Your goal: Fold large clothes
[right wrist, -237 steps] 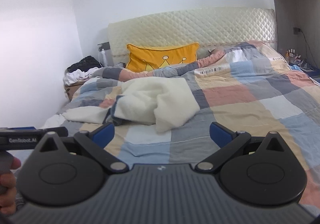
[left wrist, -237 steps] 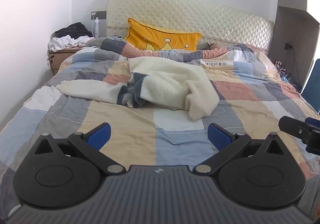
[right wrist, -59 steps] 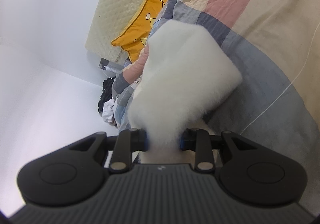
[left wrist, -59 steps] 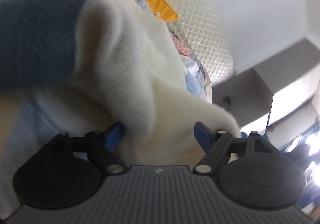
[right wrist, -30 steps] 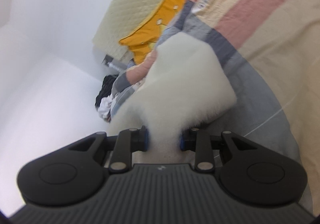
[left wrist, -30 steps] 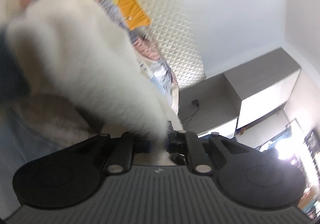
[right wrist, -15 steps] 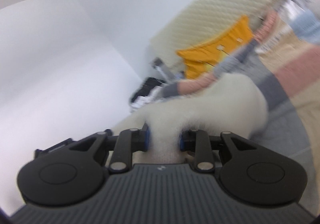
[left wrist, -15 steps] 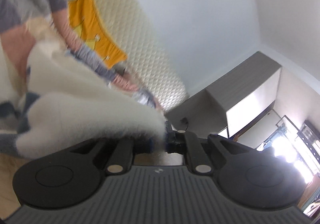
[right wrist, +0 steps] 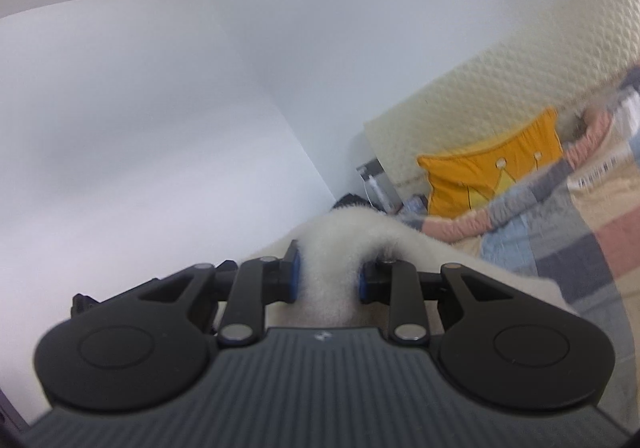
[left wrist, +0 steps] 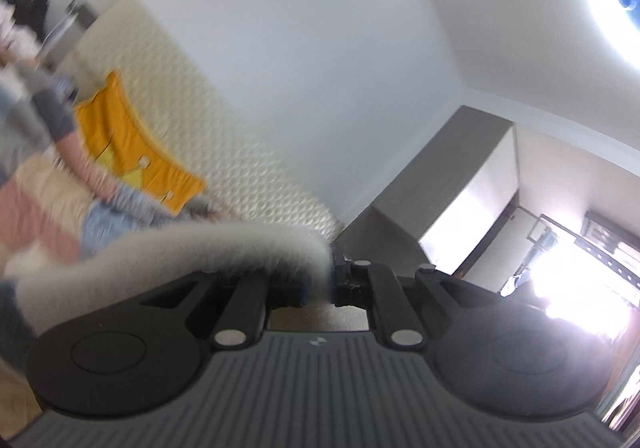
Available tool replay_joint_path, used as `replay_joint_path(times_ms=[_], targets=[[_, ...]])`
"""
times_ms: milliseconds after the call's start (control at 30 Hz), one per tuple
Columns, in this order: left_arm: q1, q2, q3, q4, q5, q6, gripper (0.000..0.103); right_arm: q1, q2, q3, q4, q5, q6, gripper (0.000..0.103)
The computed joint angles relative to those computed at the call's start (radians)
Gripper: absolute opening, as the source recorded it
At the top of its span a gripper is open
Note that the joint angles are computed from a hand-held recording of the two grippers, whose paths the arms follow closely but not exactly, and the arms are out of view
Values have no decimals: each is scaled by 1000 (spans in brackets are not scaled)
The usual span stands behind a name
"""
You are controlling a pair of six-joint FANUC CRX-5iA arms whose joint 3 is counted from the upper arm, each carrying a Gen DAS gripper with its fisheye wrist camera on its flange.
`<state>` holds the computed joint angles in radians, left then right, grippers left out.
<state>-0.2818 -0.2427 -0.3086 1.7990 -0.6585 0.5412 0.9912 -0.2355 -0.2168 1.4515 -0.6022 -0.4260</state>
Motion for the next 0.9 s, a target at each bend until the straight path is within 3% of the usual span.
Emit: replay_joint_path(times_ms=[200,467,667,833,900], targets=[[73,-31,181,-213,-22,225,11,106,38,182,-47,-114,208,29],[173,41,568,-468,-140,484,12,183,109,462,-157,-191,538,29],[189,155,805,-630,-207,667,12,141,138,553,-257,-176,617,29],[145,218,805,-762,-202,720,12,48,133,485,-379,-181,618,29],[116,248,775,-805,-157,696,12,-5,138,449,-434,-164,617,29]])
